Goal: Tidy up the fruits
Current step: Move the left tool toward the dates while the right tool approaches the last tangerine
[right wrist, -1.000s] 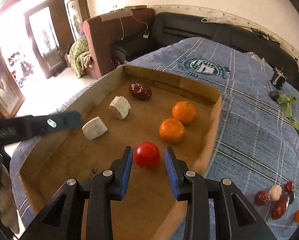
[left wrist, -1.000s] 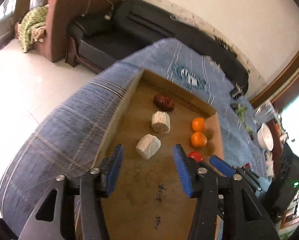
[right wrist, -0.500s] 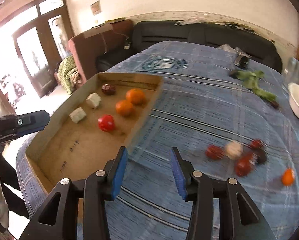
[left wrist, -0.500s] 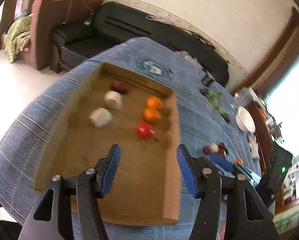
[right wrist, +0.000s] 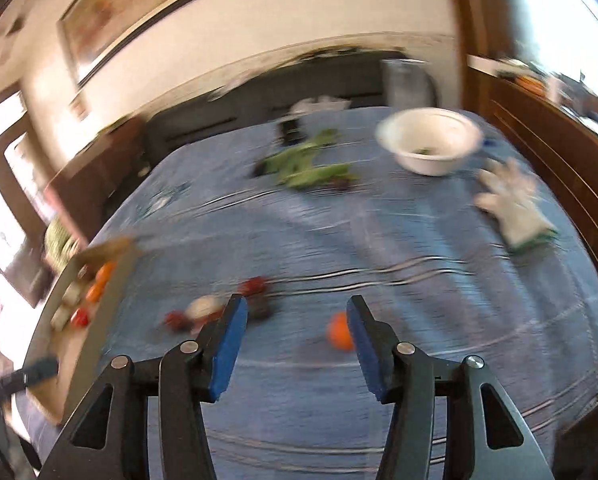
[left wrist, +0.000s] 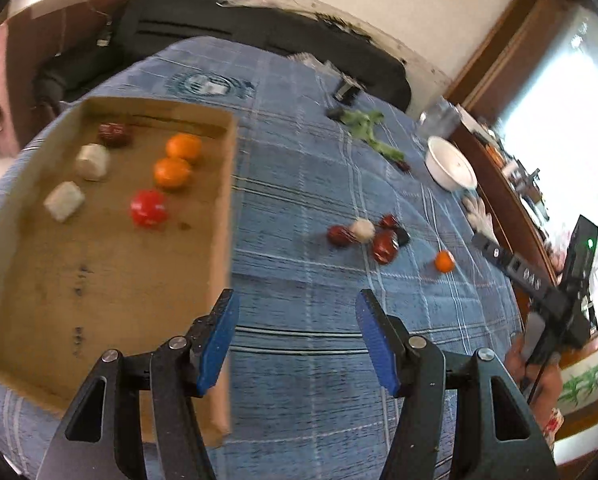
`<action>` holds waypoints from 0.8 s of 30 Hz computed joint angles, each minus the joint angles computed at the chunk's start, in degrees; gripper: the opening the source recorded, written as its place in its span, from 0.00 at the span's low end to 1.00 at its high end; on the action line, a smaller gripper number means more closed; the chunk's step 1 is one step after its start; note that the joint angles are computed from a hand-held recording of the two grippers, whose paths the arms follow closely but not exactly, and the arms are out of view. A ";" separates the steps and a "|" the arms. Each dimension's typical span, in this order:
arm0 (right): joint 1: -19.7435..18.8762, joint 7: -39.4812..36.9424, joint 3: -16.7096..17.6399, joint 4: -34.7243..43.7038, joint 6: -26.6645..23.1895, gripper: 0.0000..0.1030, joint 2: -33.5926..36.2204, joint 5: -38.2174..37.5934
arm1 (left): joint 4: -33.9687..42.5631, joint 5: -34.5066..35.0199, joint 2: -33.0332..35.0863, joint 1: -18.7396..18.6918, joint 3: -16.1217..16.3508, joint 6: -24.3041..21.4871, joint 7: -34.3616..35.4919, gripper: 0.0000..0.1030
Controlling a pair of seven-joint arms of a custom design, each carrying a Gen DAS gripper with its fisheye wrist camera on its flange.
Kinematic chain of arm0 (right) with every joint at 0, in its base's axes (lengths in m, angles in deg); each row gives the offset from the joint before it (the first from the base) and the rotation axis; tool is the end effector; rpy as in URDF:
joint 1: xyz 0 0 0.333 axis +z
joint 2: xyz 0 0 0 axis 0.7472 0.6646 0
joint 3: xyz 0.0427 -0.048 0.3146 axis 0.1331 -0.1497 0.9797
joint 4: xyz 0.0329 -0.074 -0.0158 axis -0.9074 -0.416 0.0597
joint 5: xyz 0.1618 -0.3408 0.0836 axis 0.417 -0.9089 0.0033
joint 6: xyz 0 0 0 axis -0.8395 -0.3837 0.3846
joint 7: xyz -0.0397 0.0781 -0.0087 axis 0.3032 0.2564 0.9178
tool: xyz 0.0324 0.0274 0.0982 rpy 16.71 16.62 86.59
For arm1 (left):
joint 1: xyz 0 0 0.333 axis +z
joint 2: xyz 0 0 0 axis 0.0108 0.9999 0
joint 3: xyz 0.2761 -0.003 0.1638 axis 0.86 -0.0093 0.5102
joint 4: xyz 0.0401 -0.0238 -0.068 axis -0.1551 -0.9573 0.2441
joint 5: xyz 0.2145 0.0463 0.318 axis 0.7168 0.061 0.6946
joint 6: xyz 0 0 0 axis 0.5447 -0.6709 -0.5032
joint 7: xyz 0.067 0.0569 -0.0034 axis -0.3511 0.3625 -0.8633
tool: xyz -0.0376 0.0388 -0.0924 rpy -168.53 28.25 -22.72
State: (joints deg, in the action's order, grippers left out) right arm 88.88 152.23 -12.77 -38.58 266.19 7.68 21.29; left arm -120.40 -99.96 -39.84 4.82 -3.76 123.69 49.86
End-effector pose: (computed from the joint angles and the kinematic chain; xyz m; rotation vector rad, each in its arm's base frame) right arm 0.6231 0.1395 0.4062 -1.4135 1.8977 -0.5904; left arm 0.6502 -0.1396 0.4126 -1.8692 2.1745 -1.0775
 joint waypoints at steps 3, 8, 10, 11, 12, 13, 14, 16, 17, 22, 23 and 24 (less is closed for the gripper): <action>-4.74 0.01 2.83 -0.81 0.99 0.55 0.13 2.91 | 1.21 2.42 1.37 -1.50 -0.02 -0.32 -0.49 0.58; -18.65 -5.07 16.69 -0.06 2.48 0.54 1.27 9.03 | 3.82 8.99 4.55 -4.46 -0.52 1.10 -1.19 0.58; -21.69 -7.57 20.25 0.63 2.08 0.54 1.95 10.51 | 5.20 11.43 6.15 -5.09 -1.20 1.73 -1.16 0.58; -22.36 -8.79 21.17 1.20 1.52 0.54 2.38 10.89 | 6.48 12.70 7.46 -5.49 -1.67 1.98 -1.02 0.58; -21.94 -9.60 20.92 1.68 1.07 0.54 2.79 10.98 | 7.53 13.77 8.55 -5.71 -2.15 2.18 -0.97 0.58; -21.94 -10.36 20.92 2.03 0.96 0.54 3.15 11.15 | 9.23 15.24 10.08 -6.31 -2.34 2.24 -1.18 0.58; -20.80 -10.82 19.90 2.36 0.69 0.54 3.46 10.97 | 10.46 16.50 11.23 -6.75 -2.53 2.34 -1.58 0.58; -18.73 -11.16 18.04 2.78 0.27 0.54 3.96 10.77 | 14.22 19.25 14.44 -7.80 -2.91 2.09 -1.96 0.58; -17.55 -11.20 16.94 3.04 -0.04 0.54 4.22 10.47 | 15.57 20.60 15.55 -8.37 -2.80 1.99 -2.54 0.58; -16.22 -11.45 15.62 3.88 -0.66 0.54 4.99 10.10 | 22.51 28.60 20.74 -12.58 0.60 1.44 -7.91 0.57; -16.29 -11.54 15.68 4.14 -0.82 0.54 5.16 10.04 | 23.26 29.50 21.35 -12.59 0.54 1.15 -8.57 0.53; -16.51 -11.72 15.92 4.38 -0.91 0.53 5.33 9.97 | 23.98 30.09 21.96 -12.36 0.23 0.72 -8.95 0.45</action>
